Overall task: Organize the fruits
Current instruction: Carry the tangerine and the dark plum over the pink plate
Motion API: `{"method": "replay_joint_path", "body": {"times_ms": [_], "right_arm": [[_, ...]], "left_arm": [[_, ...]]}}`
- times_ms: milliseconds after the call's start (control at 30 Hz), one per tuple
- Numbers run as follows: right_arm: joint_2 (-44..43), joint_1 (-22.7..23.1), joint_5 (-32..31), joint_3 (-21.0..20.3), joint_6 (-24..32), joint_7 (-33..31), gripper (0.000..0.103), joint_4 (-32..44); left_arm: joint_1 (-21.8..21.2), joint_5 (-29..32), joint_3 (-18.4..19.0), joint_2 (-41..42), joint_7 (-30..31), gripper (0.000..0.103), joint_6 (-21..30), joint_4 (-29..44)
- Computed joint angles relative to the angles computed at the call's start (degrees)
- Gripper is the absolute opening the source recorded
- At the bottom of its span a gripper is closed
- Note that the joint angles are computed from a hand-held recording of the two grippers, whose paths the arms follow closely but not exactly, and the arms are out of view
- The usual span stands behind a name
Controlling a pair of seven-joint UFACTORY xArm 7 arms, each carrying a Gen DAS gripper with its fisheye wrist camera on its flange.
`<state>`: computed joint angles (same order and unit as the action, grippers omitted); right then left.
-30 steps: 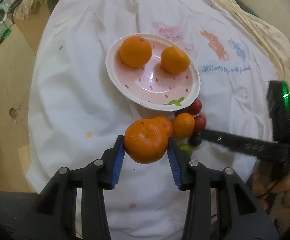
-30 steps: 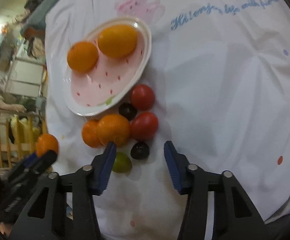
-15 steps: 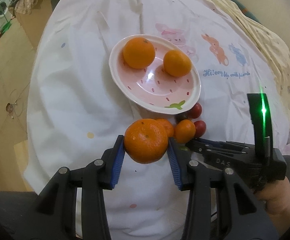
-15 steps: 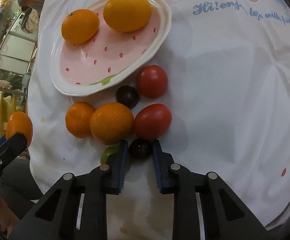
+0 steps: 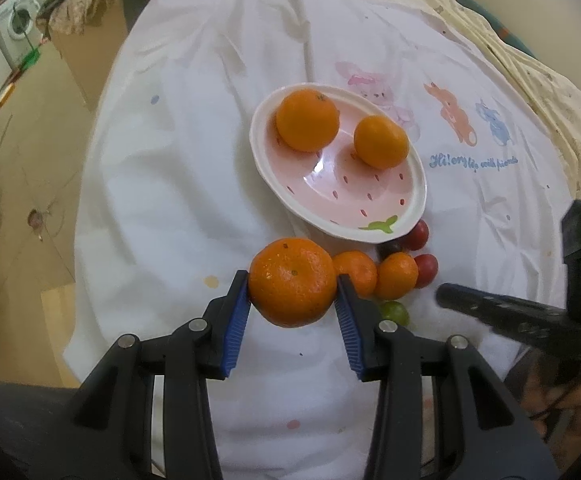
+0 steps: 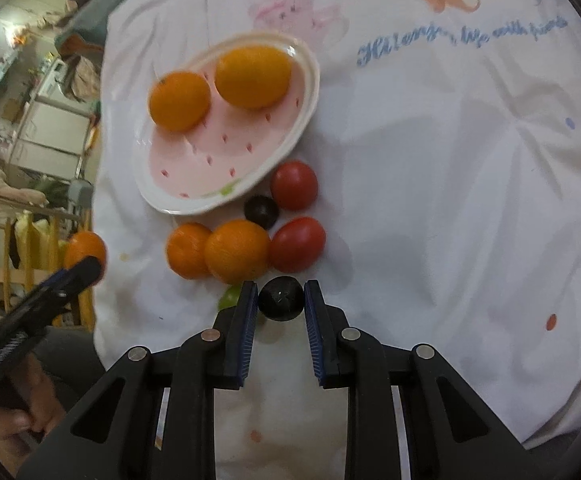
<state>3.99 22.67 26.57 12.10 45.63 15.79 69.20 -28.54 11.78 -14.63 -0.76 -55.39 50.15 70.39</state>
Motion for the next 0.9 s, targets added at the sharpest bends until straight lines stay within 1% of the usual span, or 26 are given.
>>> {"method": "replay_joint_path", "body": {"times_ms": [100,133,300,333,400,467,533,567,633,767,900], "right_arm": [[-3.34,-0.11,1.34,-0.18,-2.74,-1.17,0.025,-2.54],[-2.55,0.52,0.95,0.26,-4.43,-0.10,0.025,-1.76],[-4.56,1.06,2.77,0.10,-9.09,-0.56,0.025,-2.48],[-3.98,1.40,2.01,0.33,-10.18,0.21,0.025,-1.63],[-4.64,1.46,2.57,0.15,-11.24,-0.32,0.025,-1.20],[-4.74,1.56,2.34,0.06,-11.90,-0.51,0.025,-0.45],[-4.44,1.31,1.56,-0.28,-11.71,-1.51,0.025,0.91],[-3.59,1.25,0.90,-0.32,-11.72,-1.44,0.025,2.23],[-1.68,1.05,0.08,-0.31,-11.93,-1.52,0.025,4.90],[1.06,0.50,-0.74,-0.09,-11.67,-2.73,0.025,8.75],[4.26,-0.03,-2.40,0.11,-11.40,-3.50,0.025,12.57]], "left_arm": [[-0.21,2.49,-0.20,0.02,-1.08,0.038,0.29,0.31],[-0.27,3.34,-0.25,0.05,-1.48,0.038,0.34,0.42],[-0.52,6.35,-0.32,0.46,-2.58,0.038,0.76,1.06],[-0.59,6.68,-0.31,0.57,-2.64,0.038,1.00,1.18],[-0.68,6.69,-0.21,1.03,-2.52,0.038,1.43,1.62],[-0.70,6.09,0.00,1.65,-2.44,0.038,2.08,2.43],[-0.44,3.51,0.42,2.50,-1.08,0.038,1.79,3.67],[-0.47,3.15,0.52,2.92,-0.55,0.038,1.92,4.38],[-0.75,4.15,0.75,4.78,1.05,0.038,3.72,7.99],[-1.53,6.31,1.61,7.95,4.07,0.038,5.82,14.03],[-2.04,6.48,2.85,11.42,7.50,0.038,7.64,19.16]]}}
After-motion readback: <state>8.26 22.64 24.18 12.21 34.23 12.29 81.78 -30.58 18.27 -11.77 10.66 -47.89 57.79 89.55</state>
